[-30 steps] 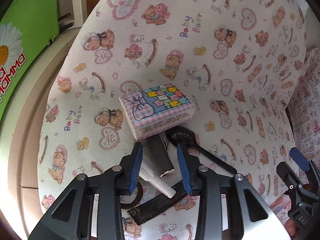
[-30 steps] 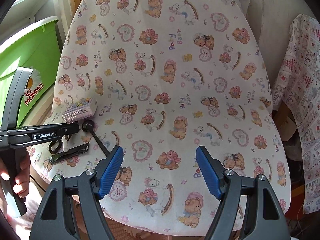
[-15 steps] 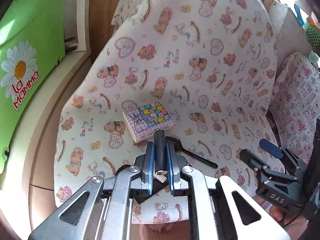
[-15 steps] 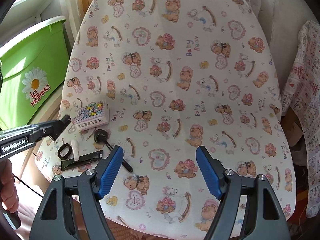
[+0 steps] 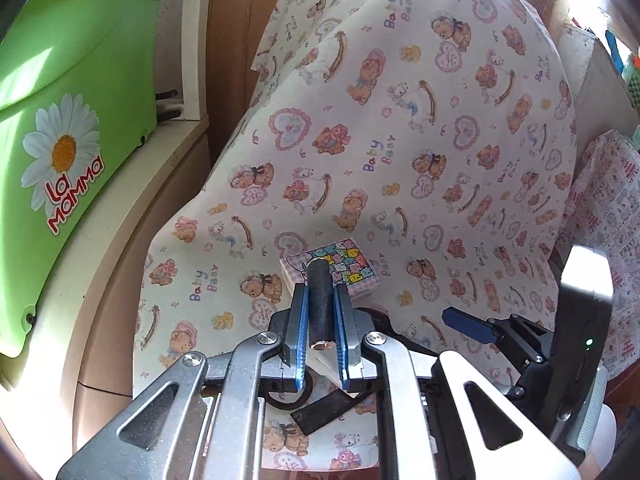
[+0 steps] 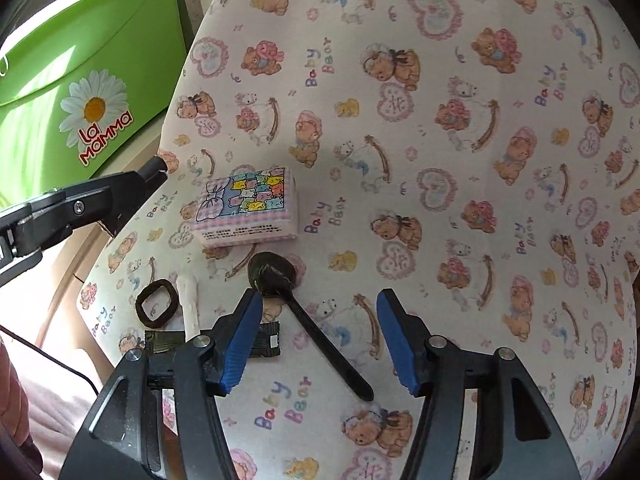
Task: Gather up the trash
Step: 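Grasp the black spoon with the right tool while the left tool holds the pen, then carry the pen and spoon in both tools over the pink wastebasket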
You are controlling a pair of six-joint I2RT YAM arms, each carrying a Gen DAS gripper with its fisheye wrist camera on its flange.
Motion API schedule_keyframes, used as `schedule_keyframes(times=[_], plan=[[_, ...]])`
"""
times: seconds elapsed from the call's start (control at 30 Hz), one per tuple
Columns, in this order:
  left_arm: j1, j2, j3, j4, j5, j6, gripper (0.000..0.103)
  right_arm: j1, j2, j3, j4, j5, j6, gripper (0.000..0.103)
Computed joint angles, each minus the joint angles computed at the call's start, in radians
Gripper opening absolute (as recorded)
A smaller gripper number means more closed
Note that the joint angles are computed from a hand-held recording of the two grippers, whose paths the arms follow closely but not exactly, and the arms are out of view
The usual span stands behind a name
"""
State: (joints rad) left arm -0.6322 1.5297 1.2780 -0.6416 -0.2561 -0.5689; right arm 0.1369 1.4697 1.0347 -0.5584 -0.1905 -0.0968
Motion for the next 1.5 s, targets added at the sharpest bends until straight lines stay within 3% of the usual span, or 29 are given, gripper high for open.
schedule_keyframes(times=[0.2, 0.33, 0.37, 0.43, 0.6, 0.97, 1.13, 1.23, 1.33, 1.43, 1.5], plan=[[0.014, -0.002, 0.000, 0.015, 0.017, -0.005, 0.011, 0.046, 0.043, 0.021, -0.016, 0.056, -0.112, 0.053], [0.020, 0.005, 0.004, 0.023, 0.040, -0.012, 0.011, 0.042, 0.066, 0.032, -0.001, 0.050, -0.090, 0.027], [0.018, 0.008, 0.006, 0.024, 0.037, -0.011, 0.011, 0.042, 0.068, 0.032, 0.005, 0.041, -0.086, 0.015], [0.008, 0.015, 0.013, 0.018, 0.017, -0.008, 0.012, 0.035, 0.070, 0.033, 0.005, 0.025, -0.071, 0.007], [-0.013, 0.015, 0.020, -0.005, -0.062, -0.019, 0.011, -0.061, 0.056, 0.052, -0.039, -0.096, -0.031, 0.006], [0.010, -0.018, -0.001, 0.020, -0.007, -0.032, 0.011, -0.194, -0.066, 0.009, -0.038, -0.117, -0.036, 0.006], [-0.027, -0.019, 0.002, 0.021, -0.031, -0.014, 0.011, -0.289, -0.125, -0.003, -0.084, -0.199, -0.054, 0.006], [-0.059, -0.023, -0.001, -0.021, -0.031, -0.051, 0.011, -0.305, -0.158, -0.019, -0.104, -0.188, -0.068, 0.006], [-0.097, -0.063, -0.045, -0.033, 0.023, -0.070, 0.011, -0.344, -0.200, -0.034, -0.152, -0.227, -0.094, 0.006], [-0.163, -0.057, -0.024, -0.067, -0.107, -0.039, 0.011, -0.378, -0.254, -0.053, -0.196, -0.263, -0.109, 0.006], [-0.164, -0.077, -0.024, -0.067, -0.088, -0.061, 0.011, -0.406, -0.297, -0.065, -0.228, -0.289, -0.123, 0.006]])
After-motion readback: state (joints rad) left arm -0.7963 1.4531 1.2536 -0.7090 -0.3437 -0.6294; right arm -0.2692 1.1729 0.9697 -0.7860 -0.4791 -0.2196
